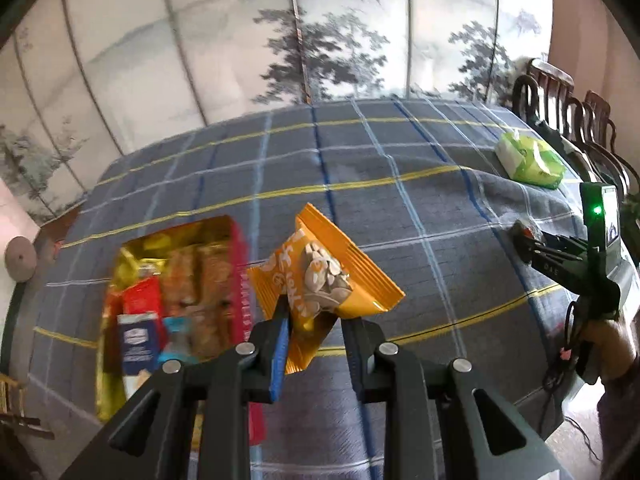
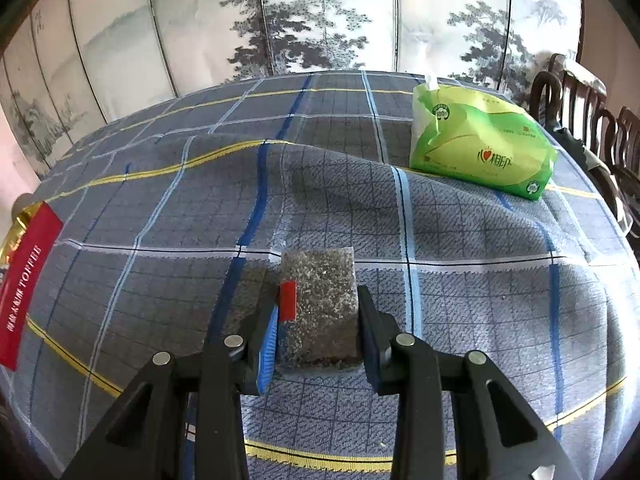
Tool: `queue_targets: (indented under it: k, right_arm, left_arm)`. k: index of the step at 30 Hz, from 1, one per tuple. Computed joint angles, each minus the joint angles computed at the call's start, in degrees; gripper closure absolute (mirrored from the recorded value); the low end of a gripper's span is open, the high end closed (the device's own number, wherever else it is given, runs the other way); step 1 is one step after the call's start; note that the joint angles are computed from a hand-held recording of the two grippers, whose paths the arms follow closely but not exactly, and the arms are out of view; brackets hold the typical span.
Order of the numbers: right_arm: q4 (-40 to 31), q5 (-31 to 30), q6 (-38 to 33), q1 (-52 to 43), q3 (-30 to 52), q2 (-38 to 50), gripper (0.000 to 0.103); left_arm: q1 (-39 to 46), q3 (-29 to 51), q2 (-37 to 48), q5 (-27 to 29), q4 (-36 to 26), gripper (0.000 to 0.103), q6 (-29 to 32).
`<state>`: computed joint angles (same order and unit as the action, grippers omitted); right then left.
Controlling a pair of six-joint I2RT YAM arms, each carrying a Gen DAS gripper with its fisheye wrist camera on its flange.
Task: Organize snacks
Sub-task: 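Carry the orange snack bag into the gold tray and open the left gripper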
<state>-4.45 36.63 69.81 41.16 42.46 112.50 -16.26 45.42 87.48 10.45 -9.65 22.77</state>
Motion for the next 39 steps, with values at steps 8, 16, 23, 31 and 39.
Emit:
queue_targets:
  k: [8, 16, 23, 31, 39]
  right_arm:
    - [-4.3, 0.6, 0.5, 0.5, 2.8, 1.5, 0.071]
    - [-6.4, 1.0, 0.9, 0.8, 3.7, 1.7, 0.071]
    - [-9.2, 1.6, 1.3, 1.2, 4.8, 2.0, 0.071]
    - [-10.6, 1.8, 1.6, 1.4, 6.3, 2.8, 0.072]
    - [-10.3, 1.8, 1.5, 1.4, 5.9, 2.6, 0.071]
  left_arm:
    - [9.2, -2.7, -4.4, 4.2, 0.2, 0.078, 3.5]
    - [17.7, -2.3, -1.5, 7.6, 1.4, 0.078, 6.5]
    - [21.9, -0.5, 3.0, 8.2, 2.3, 0.078, 8.8]
    - [22.3, 0.7, 6.8, 6.7, 4.0, 0.078, 8.9]
    - [21.3, 0.9, 8.5, 5.2, 5.7, 0.078, 8.5]
